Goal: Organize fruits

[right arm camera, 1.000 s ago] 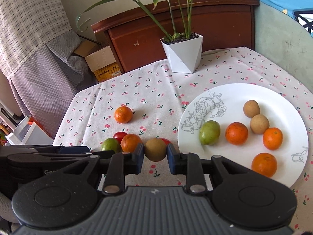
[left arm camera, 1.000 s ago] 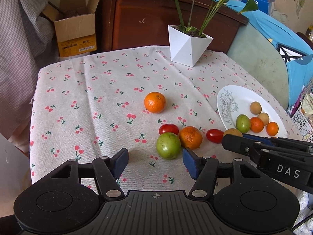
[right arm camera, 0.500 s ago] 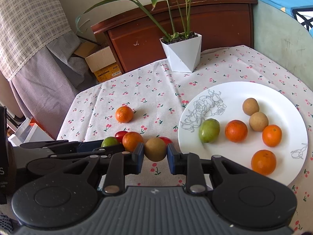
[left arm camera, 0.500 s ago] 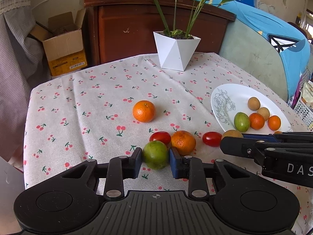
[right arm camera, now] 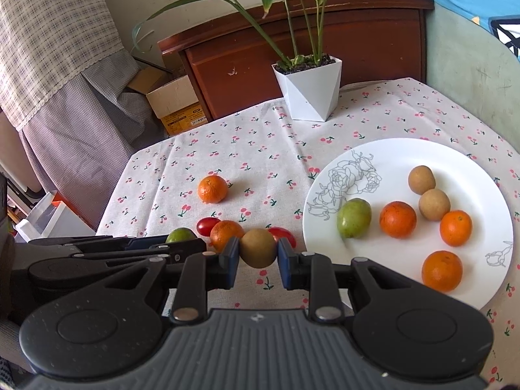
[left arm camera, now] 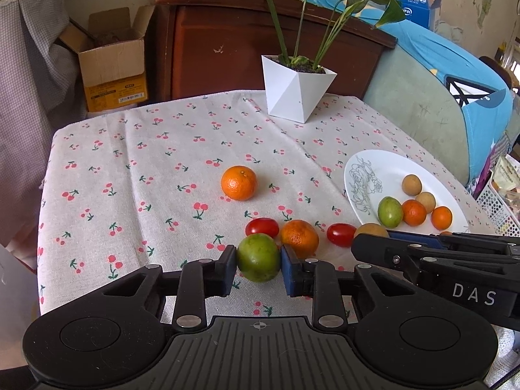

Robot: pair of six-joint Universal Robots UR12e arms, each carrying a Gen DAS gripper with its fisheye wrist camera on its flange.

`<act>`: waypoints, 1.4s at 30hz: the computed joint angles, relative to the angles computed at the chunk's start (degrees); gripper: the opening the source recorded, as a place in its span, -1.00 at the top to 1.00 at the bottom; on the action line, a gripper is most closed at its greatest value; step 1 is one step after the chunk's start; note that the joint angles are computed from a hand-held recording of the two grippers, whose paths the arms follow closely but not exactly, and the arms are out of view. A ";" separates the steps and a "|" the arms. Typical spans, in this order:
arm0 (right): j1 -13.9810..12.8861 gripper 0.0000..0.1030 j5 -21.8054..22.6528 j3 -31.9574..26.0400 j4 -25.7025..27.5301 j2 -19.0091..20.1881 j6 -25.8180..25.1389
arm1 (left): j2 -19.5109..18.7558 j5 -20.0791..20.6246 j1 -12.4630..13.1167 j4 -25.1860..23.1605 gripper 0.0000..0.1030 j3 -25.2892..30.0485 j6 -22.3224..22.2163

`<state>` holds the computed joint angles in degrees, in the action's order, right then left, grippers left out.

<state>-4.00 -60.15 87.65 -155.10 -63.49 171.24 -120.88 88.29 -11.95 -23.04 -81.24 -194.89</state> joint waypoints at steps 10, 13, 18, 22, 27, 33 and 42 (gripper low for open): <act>0.03 0.51 -0.35 -0.12 0.73 -0.12 -0.13 | 0.82 -0.47 0.05 0.11 0.49 -1.07 -2.30; -0.10 0.51 -0.11 -0.23 0.56 -0.15 -0.06 | 0.82 -0.80 0.05 0.76 0.49 -0.93 -2.79; -0.77 0.51 0.69 -0.87 -0.85 -0.10 1.90 | 0.56 -1.72 -0.18 1.37 0.49 -0.12 -3.03; -1.35 0.51 0.77 -1.56 -2.00 0.07 2.58 | 0.16 -2.55 -0.40 1.58 0.49 0.85 -3.45; -2.29 0.51 0.87 -2.81 -1.37 0.38 2.93 | -0.44 -3.46 -0.75 0.66 0.49 2.45 -3.34; -3.85 0.51 1.34 -4.68 -0.60 0.98 4.64 | -2.07 -7.86 -0.88 -1.55 0.49 6.01 -3.68; -5.08 0.51 -0.89 -6.85 1.69 2.61 9.38 | -5.53 -11.38 -1.54 -3.66 0.49 12.12 -0.66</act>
<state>-9.08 -61.03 80.80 -153.42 -60.88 180.62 -126.41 76.91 -13.49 -26.70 -69.12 -195.55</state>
